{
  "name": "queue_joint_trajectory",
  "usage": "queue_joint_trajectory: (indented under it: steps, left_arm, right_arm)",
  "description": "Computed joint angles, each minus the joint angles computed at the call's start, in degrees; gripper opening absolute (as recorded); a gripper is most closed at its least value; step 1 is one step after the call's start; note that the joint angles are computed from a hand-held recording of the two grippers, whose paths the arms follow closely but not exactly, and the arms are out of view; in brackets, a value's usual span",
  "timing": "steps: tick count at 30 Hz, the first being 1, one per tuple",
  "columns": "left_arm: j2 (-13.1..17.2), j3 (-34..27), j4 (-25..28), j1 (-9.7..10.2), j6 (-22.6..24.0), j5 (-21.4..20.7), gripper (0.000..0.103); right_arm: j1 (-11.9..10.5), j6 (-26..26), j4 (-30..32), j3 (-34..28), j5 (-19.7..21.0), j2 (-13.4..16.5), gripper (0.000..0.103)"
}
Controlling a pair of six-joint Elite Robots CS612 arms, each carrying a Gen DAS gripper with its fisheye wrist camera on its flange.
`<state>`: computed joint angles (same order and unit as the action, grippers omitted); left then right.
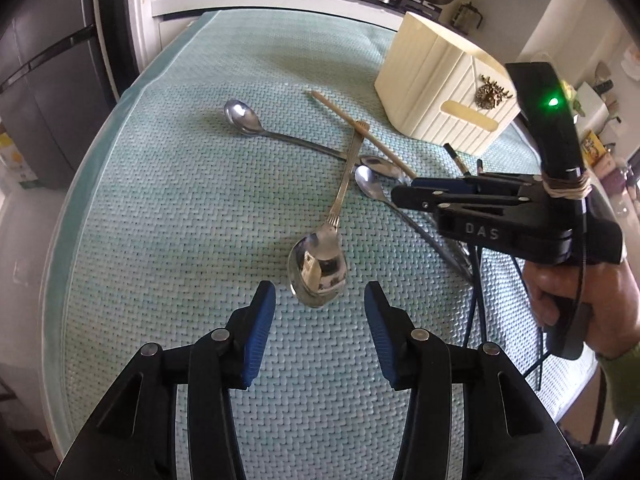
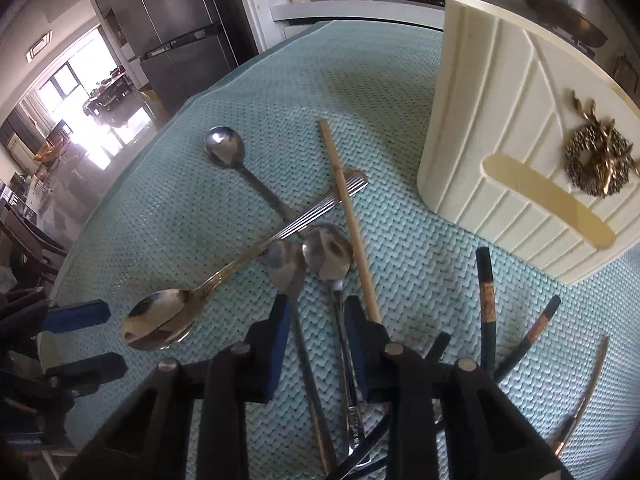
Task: Organize utensils
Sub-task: 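Close the left tool on a silver spoon handle while the right tool approaches the spoons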
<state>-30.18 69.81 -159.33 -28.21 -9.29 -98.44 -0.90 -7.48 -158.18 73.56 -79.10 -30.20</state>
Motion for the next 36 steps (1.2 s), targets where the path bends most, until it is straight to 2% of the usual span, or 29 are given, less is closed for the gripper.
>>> queue_joint_trajectory:
  steps: [2,4,8,11,14,17,20,23,26,29,31,36]
  left_arm:
    - [0.6,-1.5,0.6,-0.20,0.9,1.0,0.048]
    - [1.3,-3.5,2.1,-0.45,2.3,2.2,0.048]
    - [4.5,-9.9,8.7,-0.79,6.3,2.4,0.047]
    - [7.2,-15.0,14.5,-1.30,9.2,4.4,0.047]
    - [8.6,-17.5,15.9,-1.59,10.5,6.1,0.039]
    - [9.6,-20.2,18.6,-1.68,11.5,6.0,0.023]
    - [10.0,-21.0,19.2,-2.32,14.3,7.4,0.007]
    - [9.6,-20.2,18.4,-2.73,16.3,7.2,0.005]
    - [9.2,-19.1,16.8,-1.85,13.2,2.6,0.004]
    - [8.1,-16.6,13.0,-0.74,8.9,-1.0,0.004]
    - [7.5,-14.9,10.1,0.06,6.0,-4.0,0.004]
    - [5.8,-11.0,3.0,1.36,-0.3,-7.8,0.004]
  right_arm:
    - [0.2,-0.4,1.6,-1.6,-0.8,0.9,0.026]
    - [0.8,-1.9,1.1,-2.7,-3.3,1.6,0.008]
    - [0.7,-2.5,2.0,-3.0,-2.6,1.8,0.007]
    - [0.4,-1.1,0.7,-1.8,-1.6,1.2,0.007]
    - [-0.1,0.5,-1.3,-0.1,0.3,0.3,0.007]
    - [-0.7,2.1,-2.3,0.8,2.5,0.0,0.007]
    - [-1.5,4.1,-2.6,1.4,6.5,-0.3,0.007]
    - [-2.4,6.6,-4.2,2.3,10.0,-0.5,0.007]
    - [-2.9,8.4,-6.7,3.2,12.0,-0.7,0.007]
    - [-3.6,9.7,-9.9,5.7,13.1,-1.8,0.007]
    - [-3.4,10.7,-10.4,4.8,13.2,-1.6,0.007]
    - [-3.3,11.5,-14.1,6.4,12.7,-2.5,0.007]
